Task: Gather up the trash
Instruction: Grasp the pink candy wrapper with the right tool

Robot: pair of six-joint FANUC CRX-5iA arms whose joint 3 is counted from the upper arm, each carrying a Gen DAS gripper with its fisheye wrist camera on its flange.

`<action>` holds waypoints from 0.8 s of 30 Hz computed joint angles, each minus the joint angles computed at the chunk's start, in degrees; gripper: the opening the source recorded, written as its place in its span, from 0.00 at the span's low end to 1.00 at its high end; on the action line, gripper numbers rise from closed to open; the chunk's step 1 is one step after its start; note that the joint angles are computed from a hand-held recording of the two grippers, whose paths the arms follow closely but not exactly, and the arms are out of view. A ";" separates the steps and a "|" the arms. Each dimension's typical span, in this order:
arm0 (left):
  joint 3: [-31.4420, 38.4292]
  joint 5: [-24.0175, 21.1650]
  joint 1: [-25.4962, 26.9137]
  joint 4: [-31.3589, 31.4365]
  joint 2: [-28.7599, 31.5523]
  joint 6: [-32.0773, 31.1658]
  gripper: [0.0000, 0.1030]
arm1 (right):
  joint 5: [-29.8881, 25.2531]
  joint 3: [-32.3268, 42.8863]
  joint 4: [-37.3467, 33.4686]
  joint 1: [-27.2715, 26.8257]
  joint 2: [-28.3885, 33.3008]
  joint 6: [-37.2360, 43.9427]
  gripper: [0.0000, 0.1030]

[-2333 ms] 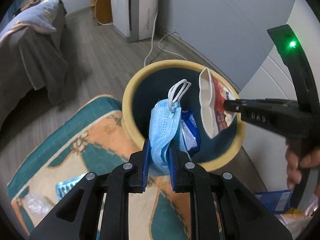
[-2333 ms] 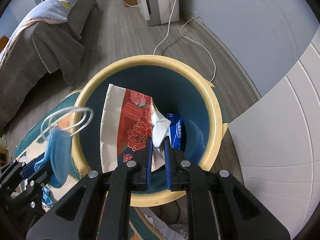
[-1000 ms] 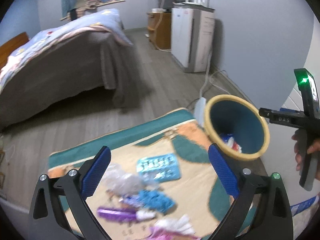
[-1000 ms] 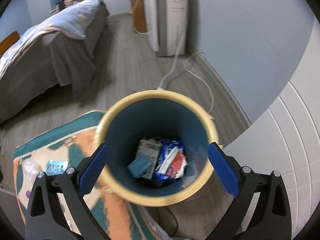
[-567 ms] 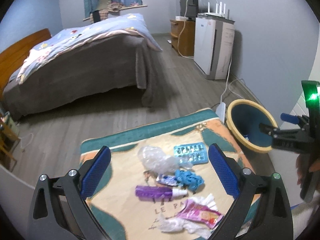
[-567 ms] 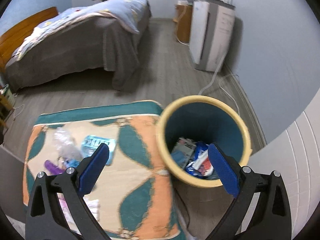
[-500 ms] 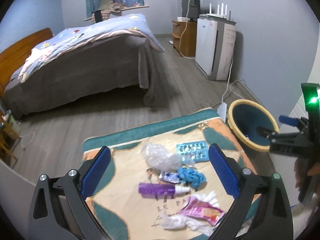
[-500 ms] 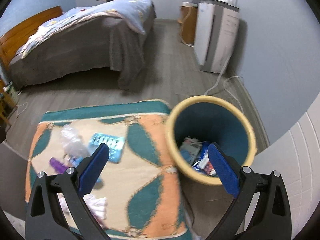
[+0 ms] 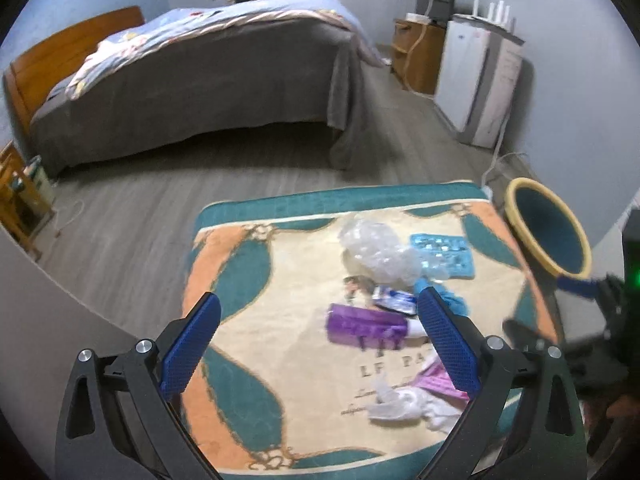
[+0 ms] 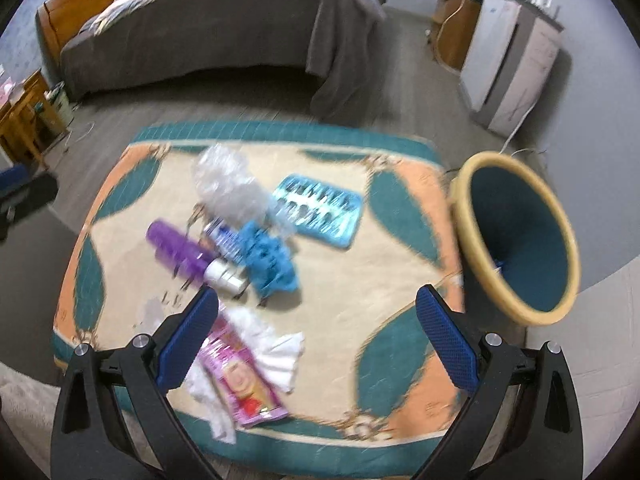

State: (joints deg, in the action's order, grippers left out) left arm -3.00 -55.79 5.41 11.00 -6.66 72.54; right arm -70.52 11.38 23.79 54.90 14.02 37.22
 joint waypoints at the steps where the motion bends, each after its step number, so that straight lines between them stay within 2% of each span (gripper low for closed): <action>1: -0.08 0.08 0.43 0.28 0.10 0.15 0.95 | -0.44 0.50 -0.98 0.23 0.71 1.00 0.94; 7: -0.26 -0.48 2.35 2.86 0.28 0.69 0.95 | -2.64 3.38 -7.10 1.24 4.41 8.06 0.94; 8: -0.18 -0.58 2.34 2.76 0.37 0.89 0.95 | -3.00 3.75 -7.97 1.28 4.80 9.32 0.91; 10: 0.18 -0.97 2.29 2.13 0.58 1.34 0.95 | -4.81 5.01 -9.52 1.48 6.10 12.12 0.84; 12: 0.58 -1.41 2.21 1.72 0.96 1.81 0.95 | -6.21 5.94 -10.91 1.30 6.82 13.50 0.60; 13: 0.67 -1.69 2.22 1.67 1.13 2.07 0.95 | -6.57 6.19 -11.77 0.98 6.85 13.64 0.53; 15: 0.67 -2.30 2.30 2.02 1.46 2.45 0.95 | -6.05 6.19 -13.43 0.15 6.16 13.13 0.30; 18: 0.37 -3.53 1.79 2.24 1.83 2.68 0.95 | -5.02 5.72 -13.59 -0.59 4.92 11.76 0.18; 24: -0.50 -4.36 -2.30 -2.09 1.85 4.09 0.95 | -3.46 6.07 -12.90 -2.95 2.38 9.22 0.17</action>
State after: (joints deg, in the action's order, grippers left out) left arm -3.50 -60.15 3.11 8.91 -4.80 76.62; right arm -73.98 17.45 10.89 51.95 16.41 46.43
